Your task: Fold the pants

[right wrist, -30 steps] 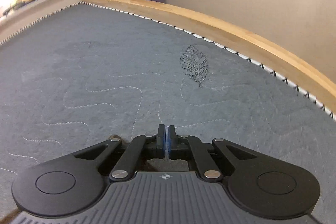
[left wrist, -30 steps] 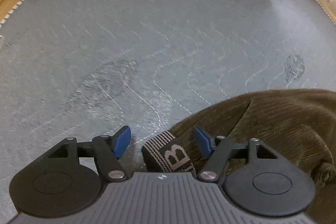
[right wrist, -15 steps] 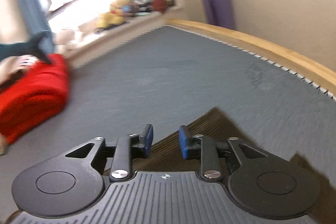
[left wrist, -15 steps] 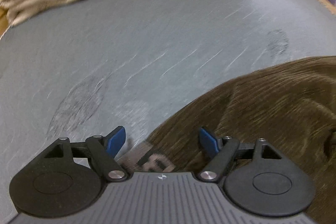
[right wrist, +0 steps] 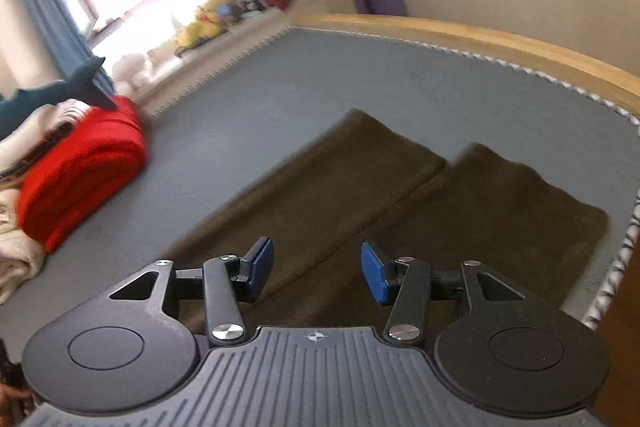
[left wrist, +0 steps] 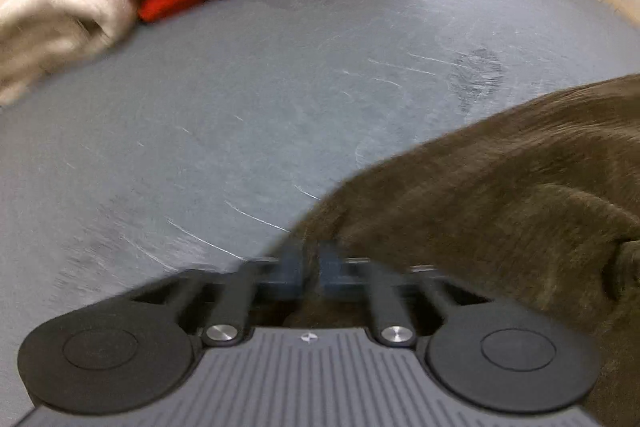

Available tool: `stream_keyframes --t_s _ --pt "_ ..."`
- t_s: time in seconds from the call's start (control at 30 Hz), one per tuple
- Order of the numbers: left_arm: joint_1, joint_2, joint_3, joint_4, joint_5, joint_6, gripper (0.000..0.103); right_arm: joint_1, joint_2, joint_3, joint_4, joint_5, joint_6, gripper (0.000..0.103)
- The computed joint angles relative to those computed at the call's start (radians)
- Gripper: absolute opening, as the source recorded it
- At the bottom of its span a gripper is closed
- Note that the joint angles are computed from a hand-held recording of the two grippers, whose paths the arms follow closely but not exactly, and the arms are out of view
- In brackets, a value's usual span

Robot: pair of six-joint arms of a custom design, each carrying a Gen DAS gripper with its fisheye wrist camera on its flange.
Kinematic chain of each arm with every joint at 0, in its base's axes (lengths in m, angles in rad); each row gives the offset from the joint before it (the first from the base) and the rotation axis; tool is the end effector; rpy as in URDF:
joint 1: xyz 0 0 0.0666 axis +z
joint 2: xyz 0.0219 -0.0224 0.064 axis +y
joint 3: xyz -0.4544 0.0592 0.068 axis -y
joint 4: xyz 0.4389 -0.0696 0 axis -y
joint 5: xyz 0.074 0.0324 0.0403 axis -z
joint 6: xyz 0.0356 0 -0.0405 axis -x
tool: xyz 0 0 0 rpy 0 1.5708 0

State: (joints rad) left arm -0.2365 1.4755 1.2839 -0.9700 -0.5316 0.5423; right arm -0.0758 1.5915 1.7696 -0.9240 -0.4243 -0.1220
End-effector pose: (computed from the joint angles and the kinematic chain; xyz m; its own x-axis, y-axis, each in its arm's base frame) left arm 0.5084 -0.1044 0.4097 -0.7670 -0.2728 -0.5808 -0.4553 0.8692 0.1930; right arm 0.6086 -0.0319 0.5889 -0.7000 0.1644 -0.6950 -0.1484 0.9184 0.3667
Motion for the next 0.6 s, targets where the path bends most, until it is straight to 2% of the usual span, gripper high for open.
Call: stream_keyframes --t_s 0.07,0.17,0.3,0.37,0.53,0.6 --pt "-0.011 -0.010 0.006 -0.008 -0.010 0.015 0.006 -0.002 -0.004 -0.008 0.036 0.022 0.007 0.052" --pt "-0.046 -0.031 0.011 -0.028 -0.026 0.029 0.006 0.010 0.018 0.012 0.010 0.050 0.027 0.052" --pt "-0.126 -0.046 0.040 -0.070 -0.080 -0.063 0.005 0.021 0.037 0.020 0.000 0.033 0.010 0.052" --pt "-0.160 -0.073 0.048 -0.081 -0.086 -0.077 0.005 0.021 0.022 -0.005 0.001 0.027 -0.001 0.052" --pt "-0.291 -0.173 0.046 -0.180 -0.096 -0.016 0.005 0.025 -0.004 -0.053 -0.010 -0.034 0.007 0.052" --pt "-0.370 -0.223 0.026 -0.227 -0.101 0.052 0.005 0.027 -0.029 -0.095 0.044 -0.049 0.012 0.052"
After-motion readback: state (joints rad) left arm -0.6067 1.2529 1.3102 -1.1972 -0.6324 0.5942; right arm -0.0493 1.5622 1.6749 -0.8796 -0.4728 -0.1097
